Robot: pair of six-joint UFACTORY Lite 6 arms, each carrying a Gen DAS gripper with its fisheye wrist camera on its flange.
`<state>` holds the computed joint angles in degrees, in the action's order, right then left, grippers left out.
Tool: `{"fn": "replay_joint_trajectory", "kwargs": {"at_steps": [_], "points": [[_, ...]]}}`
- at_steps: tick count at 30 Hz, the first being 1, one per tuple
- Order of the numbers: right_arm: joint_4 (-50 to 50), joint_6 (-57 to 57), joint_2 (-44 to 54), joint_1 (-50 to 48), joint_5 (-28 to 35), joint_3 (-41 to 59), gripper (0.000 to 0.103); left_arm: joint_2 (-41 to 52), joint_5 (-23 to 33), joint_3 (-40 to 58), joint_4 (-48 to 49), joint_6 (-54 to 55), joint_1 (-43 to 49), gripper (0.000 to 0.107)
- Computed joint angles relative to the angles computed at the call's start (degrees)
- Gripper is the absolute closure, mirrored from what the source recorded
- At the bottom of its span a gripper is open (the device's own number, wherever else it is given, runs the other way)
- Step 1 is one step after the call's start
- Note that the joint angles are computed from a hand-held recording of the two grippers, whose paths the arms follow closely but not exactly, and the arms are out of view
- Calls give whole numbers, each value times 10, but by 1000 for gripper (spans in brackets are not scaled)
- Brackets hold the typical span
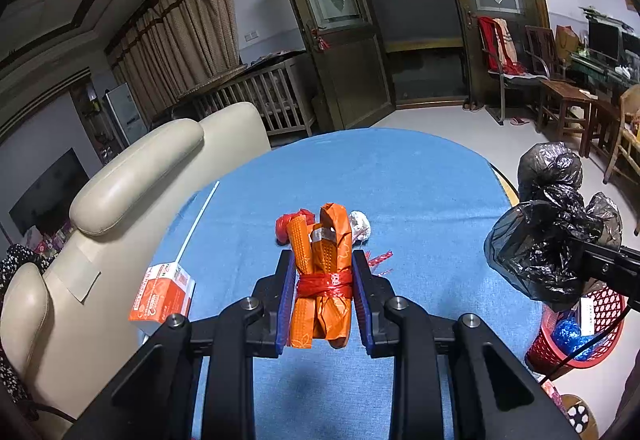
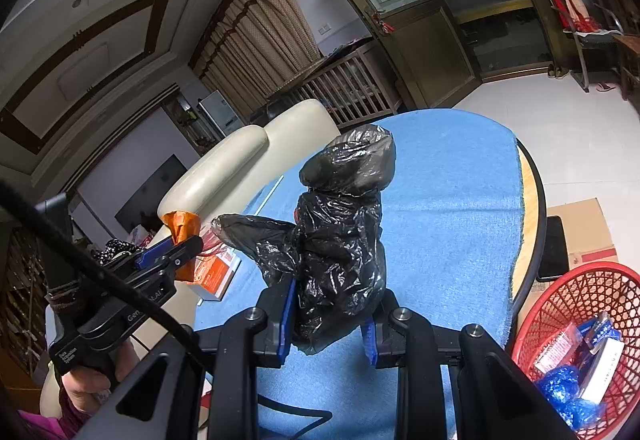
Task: Collect trash
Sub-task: 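Carry the black bag toward the red wastebasket with the right gripper while the left holds the orange bag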
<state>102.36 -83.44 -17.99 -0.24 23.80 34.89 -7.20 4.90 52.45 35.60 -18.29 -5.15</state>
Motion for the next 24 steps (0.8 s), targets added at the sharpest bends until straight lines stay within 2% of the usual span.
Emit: {"fn": "replay_joint_trajectory", "kwargs": {"at_steps": [3, 6, 9, 14, 21, 24], "points": [[-4, 3, -2, -5, 5, -1, 74, 1, 2, -1, -5, 6, -5, 78], [-4, 2, -3, -9, 8, -2, 74, 0, 5, -3, 58, -57, -13, 78], [-3, 2, -5, -12, 10, -5, 74, 2, 4, 0, 18, -13, -12, 78], [-3, 5, -12, -15, 11, -11, 74, 1, 8, -3, 73, -66, -21, 78], [-5, 17, -23, -16, 11, -18, 74, 7, 3, 1, 40, -25, -20, 78], [-8, 23, -26, -17, 10, -19, 74, 10, 3, 4, -4, 21, -20, 78]]}}
